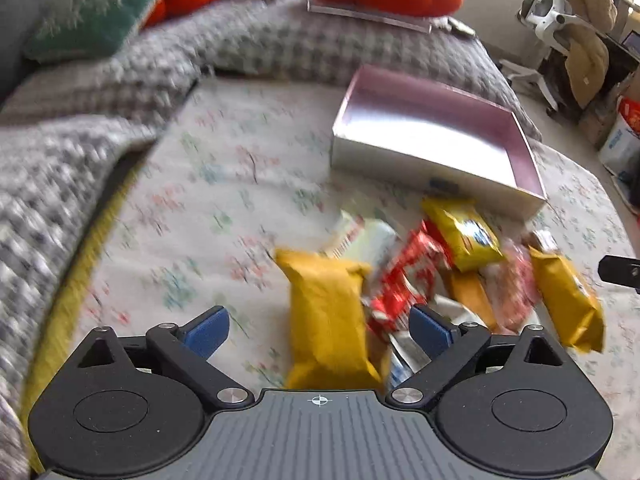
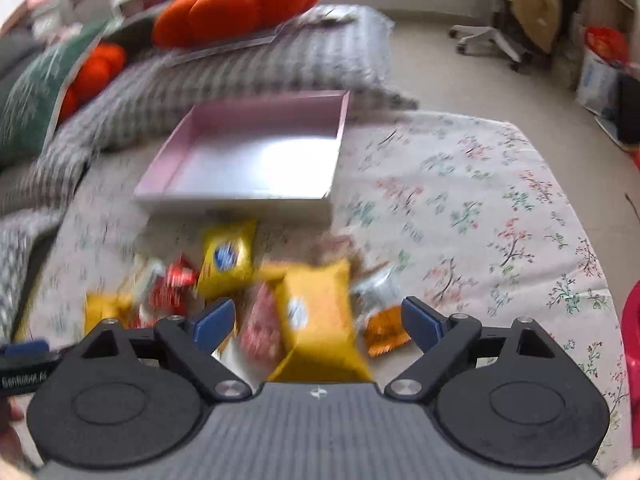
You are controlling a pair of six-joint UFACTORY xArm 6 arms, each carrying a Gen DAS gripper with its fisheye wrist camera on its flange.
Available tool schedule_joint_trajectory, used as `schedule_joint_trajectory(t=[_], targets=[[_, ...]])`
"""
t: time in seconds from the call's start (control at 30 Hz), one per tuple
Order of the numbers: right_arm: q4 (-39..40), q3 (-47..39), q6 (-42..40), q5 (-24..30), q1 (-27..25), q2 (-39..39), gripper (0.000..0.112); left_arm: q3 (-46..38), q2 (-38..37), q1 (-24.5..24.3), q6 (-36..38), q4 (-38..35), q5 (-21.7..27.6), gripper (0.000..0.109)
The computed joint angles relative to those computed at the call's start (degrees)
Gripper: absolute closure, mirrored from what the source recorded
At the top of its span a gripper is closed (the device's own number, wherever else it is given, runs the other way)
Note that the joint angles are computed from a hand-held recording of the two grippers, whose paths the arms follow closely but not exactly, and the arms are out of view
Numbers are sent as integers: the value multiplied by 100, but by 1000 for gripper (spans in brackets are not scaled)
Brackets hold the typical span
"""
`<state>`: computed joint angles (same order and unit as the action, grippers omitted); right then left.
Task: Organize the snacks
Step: 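Grasp yellow pastry pack with left tool while right tool grasps another yellow pack, then carry both yellow packs into the pink box and open both tools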
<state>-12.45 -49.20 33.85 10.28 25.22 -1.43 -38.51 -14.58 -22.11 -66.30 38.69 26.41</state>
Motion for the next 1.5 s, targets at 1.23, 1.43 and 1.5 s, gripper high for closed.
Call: schedule_joint_trajectory(t=[1.23,1.43,1.5], targets=[[715,-499,-610,527,105,656,75,23,265,188,511,-628,-293,73],[318,-515,-260,350,66,669,75,-80,262,279,563,-589,-434,73],[239,-537,-177,286,35,677,75,-123,279,324,657,-710,-563,73]])
